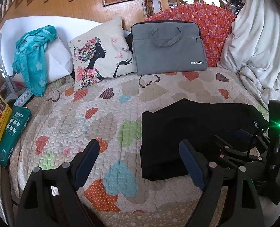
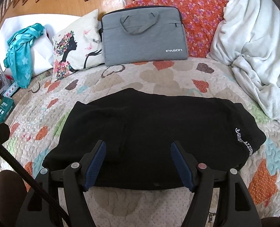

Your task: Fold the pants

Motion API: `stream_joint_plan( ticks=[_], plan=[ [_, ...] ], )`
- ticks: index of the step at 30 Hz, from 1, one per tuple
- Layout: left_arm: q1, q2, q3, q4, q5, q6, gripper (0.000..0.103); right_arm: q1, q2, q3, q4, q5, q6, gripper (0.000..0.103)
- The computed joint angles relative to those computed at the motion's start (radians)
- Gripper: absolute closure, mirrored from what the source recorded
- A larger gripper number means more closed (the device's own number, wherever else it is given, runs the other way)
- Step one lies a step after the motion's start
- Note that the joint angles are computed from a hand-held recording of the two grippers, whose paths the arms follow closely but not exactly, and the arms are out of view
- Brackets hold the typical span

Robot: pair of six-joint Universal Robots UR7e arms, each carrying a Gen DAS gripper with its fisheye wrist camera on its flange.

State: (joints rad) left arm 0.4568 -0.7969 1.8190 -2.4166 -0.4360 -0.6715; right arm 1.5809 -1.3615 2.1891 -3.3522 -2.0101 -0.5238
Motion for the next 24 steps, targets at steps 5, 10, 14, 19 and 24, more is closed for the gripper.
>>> stream_joint_plan(
  ticks=[5,10,14,19,24],
  plan=[
    [-0.004,-0.001,-0.002,0.019,0.004,-0.008,0.018,0.002,-0.008,0.008,-0.004,0.001,-0.012,0.027],
    [-0.007,0.005,-0.007,0.018,0.003,-0.003,0.018,-0.009,-0.028,0.020,-0.002,-0.005,-0.016,0.026],
    [-0.011,0.015,-0.014,0.022,-0.001,0.009,0.018,-0.027,-0.051,0.030,0.001,-0.005,-0.002,0.026],
    [-0.015,0.025,-0.025,0.038,0.002,0.012,0.018,-0.050,-0.078,0.039,0.004,-0.002,0.008,0.026],
    [-0.012,0.041,-0.046,0.051,-0.003,0.015,0.018,-0.081,-0.109,0.048,0.037,0.006,0.027,0.025]
  ],
)
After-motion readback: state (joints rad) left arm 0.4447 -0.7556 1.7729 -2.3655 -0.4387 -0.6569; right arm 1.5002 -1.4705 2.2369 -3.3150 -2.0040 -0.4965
